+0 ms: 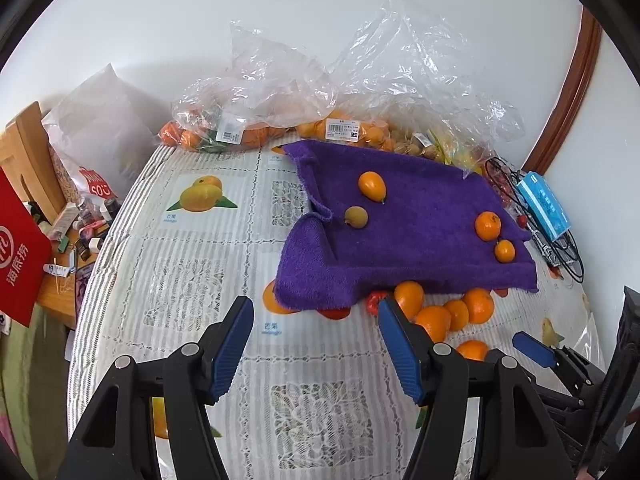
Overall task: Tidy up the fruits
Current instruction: 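Grasp a large orange with the right tool while the left tool withdraws toward the fruit row, then grasp a large orange with the left tool while the right tool holds its orange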
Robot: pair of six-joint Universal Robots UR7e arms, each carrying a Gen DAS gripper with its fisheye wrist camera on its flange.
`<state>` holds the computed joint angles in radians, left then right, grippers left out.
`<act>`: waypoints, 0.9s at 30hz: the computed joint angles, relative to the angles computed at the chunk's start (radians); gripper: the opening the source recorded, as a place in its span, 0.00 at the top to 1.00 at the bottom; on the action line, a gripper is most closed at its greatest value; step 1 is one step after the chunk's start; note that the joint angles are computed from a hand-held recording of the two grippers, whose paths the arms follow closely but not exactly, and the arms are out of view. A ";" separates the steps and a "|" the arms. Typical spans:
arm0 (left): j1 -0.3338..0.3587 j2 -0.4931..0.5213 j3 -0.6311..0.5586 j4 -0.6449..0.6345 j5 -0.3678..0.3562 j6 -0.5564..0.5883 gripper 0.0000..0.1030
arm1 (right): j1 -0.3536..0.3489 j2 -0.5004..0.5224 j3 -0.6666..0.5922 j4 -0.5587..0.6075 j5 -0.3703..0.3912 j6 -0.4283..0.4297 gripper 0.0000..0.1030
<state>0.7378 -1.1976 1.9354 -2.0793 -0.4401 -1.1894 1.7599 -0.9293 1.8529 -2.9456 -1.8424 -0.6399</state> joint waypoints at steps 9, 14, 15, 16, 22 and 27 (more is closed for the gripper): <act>0.004 -0.060 0.041 0.053 -0.002 -0.082 0.39 | 0.013 0.056 -0.006 -0.009 -0.055 -0.010 0.46; 0.014 -0.051 0.046 0.031 -0.013 -0.064 0.39 | 0.007 0.077 -0.002 -0.034 -0.074 -0.030 0.56; 0.016 -0.046 0.045 0.020 -0.014 -0.056 0.39 | 0.006 0.079 -0.002 -0.043 -0.074 -0.032 0.57; 0.018 -0.039 0.043 0.006 -0.017 -0.043 0.39 | 0.003 0.077 -0.002 -0.042 -0.065 -0.034 0.57; 0.030 0.012 0.029 -0.107 -0.043 0.064 0.39 | -0.009 0.047 0.013 -0.055 -0.032 -0.049 0.58; 0.044 0.072 -0.007 -0.201 -0.074 0.170 0.39 | -0.024 0.013 0.022 -0.082 -0.035 -0.051 0.58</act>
<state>0.7823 -1.1254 1.9288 -2.2805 -0.5145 -1.0192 1.7361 -0.9163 1.8750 -3.0275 -1.8779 -0.6913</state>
